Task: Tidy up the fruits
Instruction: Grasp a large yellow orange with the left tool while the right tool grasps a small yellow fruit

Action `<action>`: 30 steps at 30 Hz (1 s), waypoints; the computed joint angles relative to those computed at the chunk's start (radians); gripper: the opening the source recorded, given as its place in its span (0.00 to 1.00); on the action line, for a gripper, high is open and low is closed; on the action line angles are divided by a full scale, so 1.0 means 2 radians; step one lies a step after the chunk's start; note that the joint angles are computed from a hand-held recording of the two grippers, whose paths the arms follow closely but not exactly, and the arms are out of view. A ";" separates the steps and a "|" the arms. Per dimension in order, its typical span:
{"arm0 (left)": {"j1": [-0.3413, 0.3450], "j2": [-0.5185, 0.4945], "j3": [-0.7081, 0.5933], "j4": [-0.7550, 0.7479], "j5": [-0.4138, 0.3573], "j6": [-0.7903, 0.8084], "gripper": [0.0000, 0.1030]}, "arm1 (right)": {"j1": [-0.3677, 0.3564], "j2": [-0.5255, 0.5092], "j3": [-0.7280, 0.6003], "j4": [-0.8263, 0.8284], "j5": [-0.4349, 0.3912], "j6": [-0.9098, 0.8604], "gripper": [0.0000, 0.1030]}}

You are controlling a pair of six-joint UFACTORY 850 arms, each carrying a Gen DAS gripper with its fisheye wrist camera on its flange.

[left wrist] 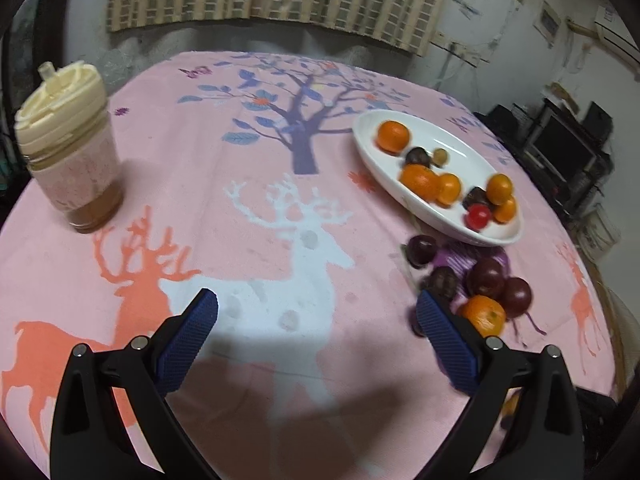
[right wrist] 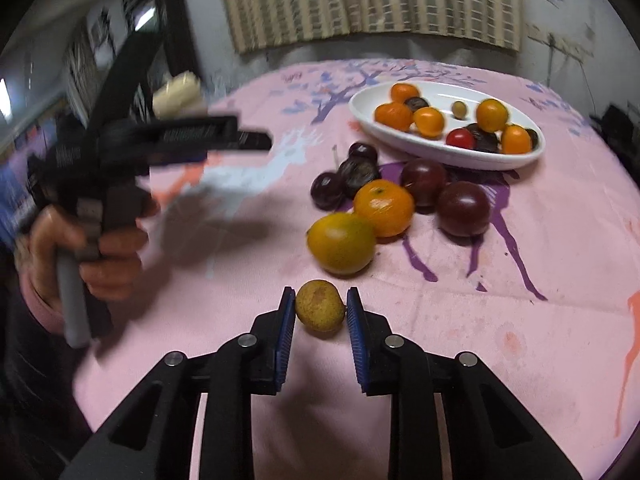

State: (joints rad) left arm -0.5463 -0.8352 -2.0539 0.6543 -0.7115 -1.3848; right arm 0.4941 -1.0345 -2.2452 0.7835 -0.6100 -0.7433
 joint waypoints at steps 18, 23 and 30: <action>-0.035 -0.111 -0.177 -0.160 -0.002 0.341 0.66 | -0.030 0.031 0.060 0.081 0.065 -0.002 0.25; -0.029 -0.149 -0.241 -0.198 -0.035 0.367 0.56 | -0.034 0.029 0.059 0.102 0.057 -0.014 0.25; -0.025 -0.158 -0.253 -0.222 -0.045 0.373 0.36 | -0.034 0.032 0.064 0.115 0.058 -0.029 0.25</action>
